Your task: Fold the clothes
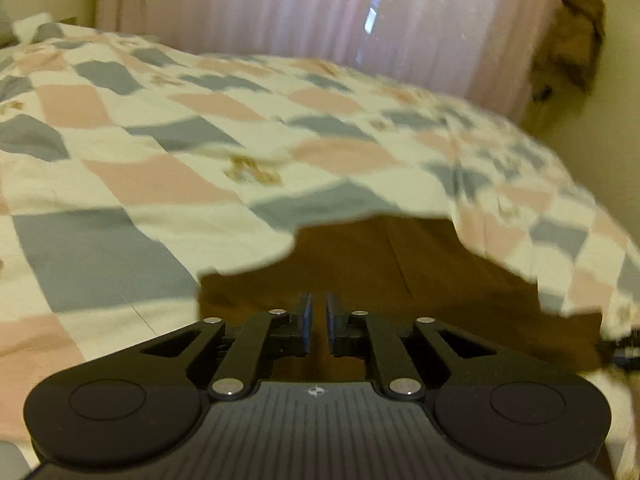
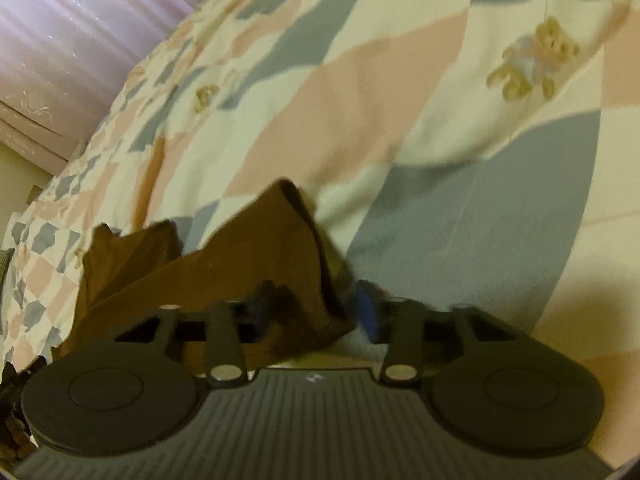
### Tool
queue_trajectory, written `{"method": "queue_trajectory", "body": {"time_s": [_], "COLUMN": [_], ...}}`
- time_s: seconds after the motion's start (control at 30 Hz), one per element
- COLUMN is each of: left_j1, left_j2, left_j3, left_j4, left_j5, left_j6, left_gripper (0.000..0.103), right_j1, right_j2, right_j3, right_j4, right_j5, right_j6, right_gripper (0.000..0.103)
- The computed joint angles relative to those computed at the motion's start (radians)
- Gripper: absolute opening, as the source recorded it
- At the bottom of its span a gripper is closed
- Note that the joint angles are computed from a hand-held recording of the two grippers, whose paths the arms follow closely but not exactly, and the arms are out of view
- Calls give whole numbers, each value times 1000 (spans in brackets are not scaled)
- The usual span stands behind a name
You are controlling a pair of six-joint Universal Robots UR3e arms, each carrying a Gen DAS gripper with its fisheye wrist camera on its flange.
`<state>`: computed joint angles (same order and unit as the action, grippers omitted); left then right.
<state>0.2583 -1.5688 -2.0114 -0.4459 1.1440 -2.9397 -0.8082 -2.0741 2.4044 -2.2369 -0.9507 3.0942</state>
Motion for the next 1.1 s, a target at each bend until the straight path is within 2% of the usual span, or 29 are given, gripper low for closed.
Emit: {"method": "queue_trajectory", "body": {"time_s": [0.1,0.2,0.3,0.37,0.5,0.57,0.63,0.7,0.77,0.83,0.97,1.0,1.03,1.1], "left_j1": [-38,-44,-18,11,89,132,171,191,214,224,172,147,122,61], "left_j2": [-80,-65,3,42,90,115,132,141,159,161,101,79,59,22], "left_j3": [30,38,38,44,37,23,13,16,9,10,21,20,17,9], "left_j4": [-27,-26,-65,-112,-185,-226,-277,-330,-377,-420,-410,-379,-339,-230], "left_j5": [70,75,38,12,-37,-65,-95,-115,-164,-217,-295,-311,-324,-330], "left_j6": [-59,-93,-72,-51,-23,-11,2,25,73,116,64,37,13,-33], "left_gripper": [11,10,11,11,11,12,12,12,14,19,19,19,19,19], "right_j1": [43,154,413,599,909,1025,1120,1134,1118,1080,974,944,908,878], "right_j2": [47,42,129,235,515,659,802,817,766,664,513,493,482,488], "right_j3": [-3,-101,-278,-417,-660,-760,-902,-929,-849,-757,-621,-587,-547,-498], "right_j4": [-60,-78,-183,-273,-413,-408,-284,-198,-228,-255,-282,-305,-347,-401], "right_j5": [-21,-107,-234,-308,-341,-370,-424,-430,-408,-422,-465,-456,-410,-352], "right_j6": [75,198,266,271,298,307,293,312,340,347,337,326,297,210], "right_gripper": [12,12,12,12,12,14,44,43,45,52,53,44,31,19]}}
